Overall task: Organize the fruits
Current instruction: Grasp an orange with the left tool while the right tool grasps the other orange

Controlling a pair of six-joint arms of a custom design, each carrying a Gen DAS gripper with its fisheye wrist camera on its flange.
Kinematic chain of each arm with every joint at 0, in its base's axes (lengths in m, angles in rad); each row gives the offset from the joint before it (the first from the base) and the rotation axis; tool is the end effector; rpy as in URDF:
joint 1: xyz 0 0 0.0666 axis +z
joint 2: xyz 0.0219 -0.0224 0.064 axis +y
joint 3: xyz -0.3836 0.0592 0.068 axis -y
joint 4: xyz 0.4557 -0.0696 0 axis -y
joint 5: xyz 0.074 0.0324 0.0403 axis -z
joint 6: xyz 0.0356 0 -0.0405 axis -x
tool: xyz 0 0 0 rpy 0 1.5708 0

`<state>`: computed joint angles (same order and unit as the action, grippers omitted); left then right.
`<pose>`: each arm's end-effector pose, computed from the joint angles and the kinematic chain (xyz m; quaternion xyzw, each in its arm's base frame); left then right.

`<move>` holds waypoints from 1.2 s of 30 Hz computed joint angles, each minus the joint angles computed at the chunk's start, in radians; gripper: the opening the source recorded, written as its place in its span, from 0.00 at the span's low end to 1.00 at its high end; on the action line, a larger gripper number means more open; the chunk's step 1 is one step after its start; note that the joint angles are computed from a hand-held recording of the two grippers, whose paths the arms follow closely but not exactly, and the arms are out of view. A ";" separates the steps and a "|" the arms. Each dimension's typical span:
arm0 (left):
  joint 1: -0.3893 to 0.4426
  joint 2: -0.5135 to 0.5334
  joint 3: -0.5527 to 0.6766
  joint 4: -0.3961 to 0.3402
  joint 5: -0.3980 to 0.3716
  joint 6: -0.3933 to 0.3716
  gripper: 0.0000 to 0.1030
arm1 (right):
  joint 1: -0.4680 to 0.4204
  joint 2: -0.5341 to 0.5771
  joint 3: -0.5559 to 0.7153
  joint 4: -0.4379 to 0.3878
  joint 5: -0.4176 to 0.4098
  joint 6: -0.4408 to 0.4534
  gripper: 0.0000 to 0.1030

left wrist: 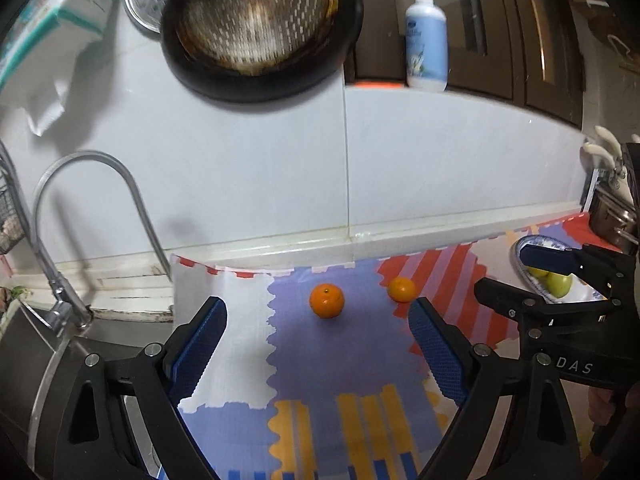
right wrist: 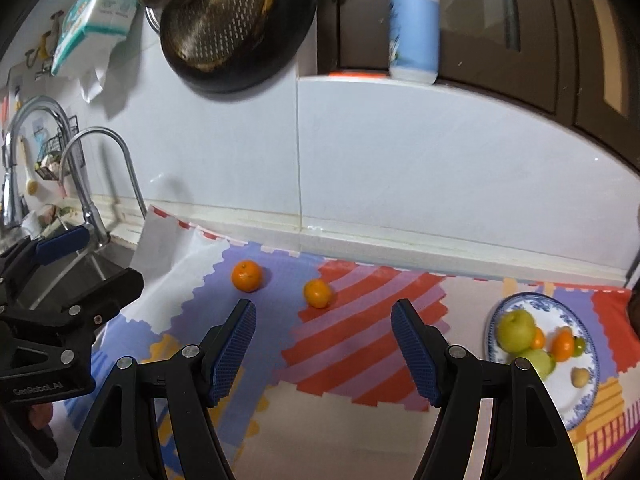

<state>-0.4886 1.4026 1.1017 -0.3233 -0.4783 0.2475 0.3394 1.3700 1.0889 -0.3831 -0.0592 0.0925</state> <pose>0.4892 -0.2419 0.3232 -0.0032 0.8714 0.0374 0.4891 0.5048 0.1800 0.3260 -0.2052 0.8750 0.0803 0.4311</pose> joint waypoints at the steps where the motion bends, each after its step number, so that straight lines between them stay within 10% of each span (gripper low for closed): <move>1: 0.009 0.012 0.005 0.001 0.010 -0.002 0.89 | -0.001 0.018 0.011 -0.002 -0.004 0.001 0.69; 24: 0.127 0.334 0.251 -0.092 0.217 -0.082 0.75 | -0.011 0.384 0.302 -0.140 -0.043 0.096 0.61; 36: 0.140 0.402 0.331 -0.159 0.282 -0.067 0.46 | -0.011 0.435 0.348 -0.175 -0.074 0.112 0.39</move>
